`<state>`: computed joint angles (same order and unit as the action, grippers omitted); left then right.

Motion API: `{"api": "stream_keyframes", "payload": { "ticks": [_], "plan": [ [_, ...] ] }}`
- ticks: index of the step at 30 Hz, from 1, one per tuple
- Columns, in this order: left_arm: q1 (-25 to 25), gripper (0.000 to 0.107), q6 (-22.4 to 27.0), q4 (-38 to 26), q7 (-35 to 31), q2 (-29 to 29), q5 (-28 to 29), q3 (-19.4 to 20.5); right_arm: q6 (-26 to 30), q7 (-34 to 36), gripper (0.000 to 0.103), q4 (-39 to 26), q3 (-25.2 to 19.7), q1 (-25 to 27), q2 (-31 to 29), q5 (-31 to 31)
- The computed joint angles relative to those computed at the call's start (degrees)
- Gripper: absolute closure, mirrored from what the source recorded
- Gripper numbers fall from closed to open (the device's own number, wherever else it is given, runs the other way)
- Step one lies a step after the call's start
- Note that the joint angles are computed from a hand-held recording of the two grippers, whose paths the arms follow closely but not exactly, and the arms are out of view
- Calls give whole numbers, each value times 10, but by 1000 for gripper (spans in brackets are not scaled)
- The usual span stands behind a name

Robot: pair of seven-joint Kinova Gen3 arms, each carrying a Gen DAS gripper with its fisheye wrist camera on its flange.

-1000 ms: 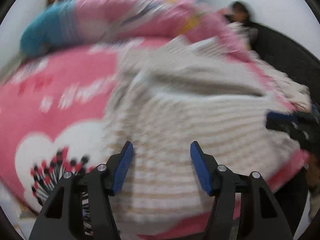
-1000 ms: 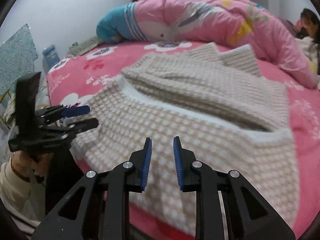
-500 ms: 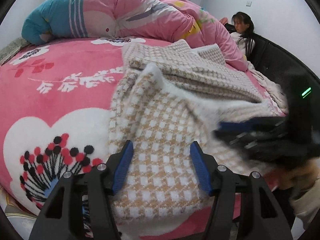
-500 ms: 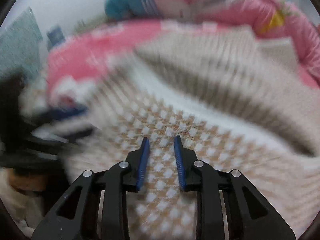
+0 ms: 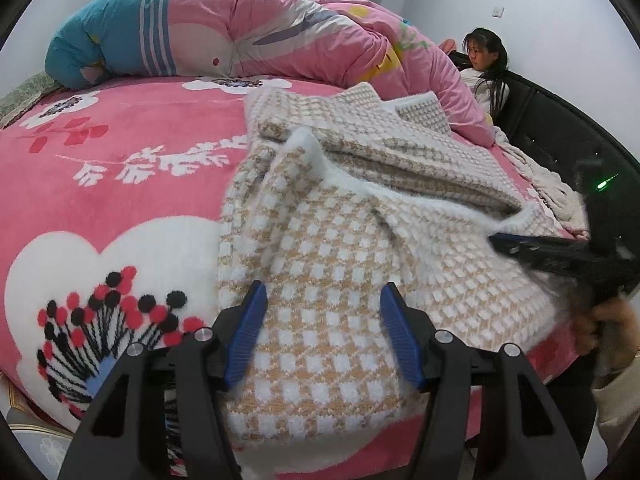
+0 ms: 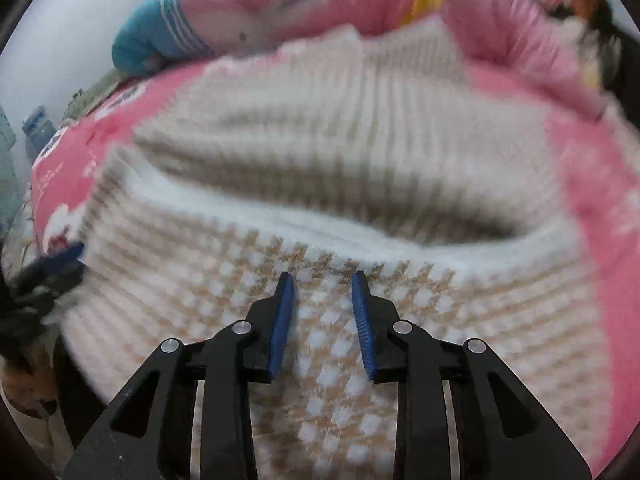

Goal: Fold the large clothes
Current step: 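Smooth the folded coat flat with both open tools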

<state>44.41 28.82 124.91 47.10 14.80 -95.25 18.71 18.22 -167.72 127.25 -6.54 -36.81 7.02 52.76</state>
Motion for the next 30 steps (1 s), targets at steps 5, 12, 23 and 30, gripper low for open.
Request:
{"api": "stream_keyframes", "payload": {
  "ticks": [5, 12, 23, 30],
  "plan": [
    [-2, 49, -15, 1, -3, -7, 6, -8, 35, 6, 72, -2, -49, 33, -46, -23],
    [-1, 49, -5, 0, -10, -5, 13, -4, 60, 22, 54, 36, -53, 110, -92, -79],
    [10, 49, -11, -7, -35, -8, 46, -17, 29, 47, 52, 61, -118, 110, -158, -72],
    [7, 49, -16, -12, -63, -14, 68, -17, 8, -10, 49, 69, -130, 97, -66, -10]
  ]
}}
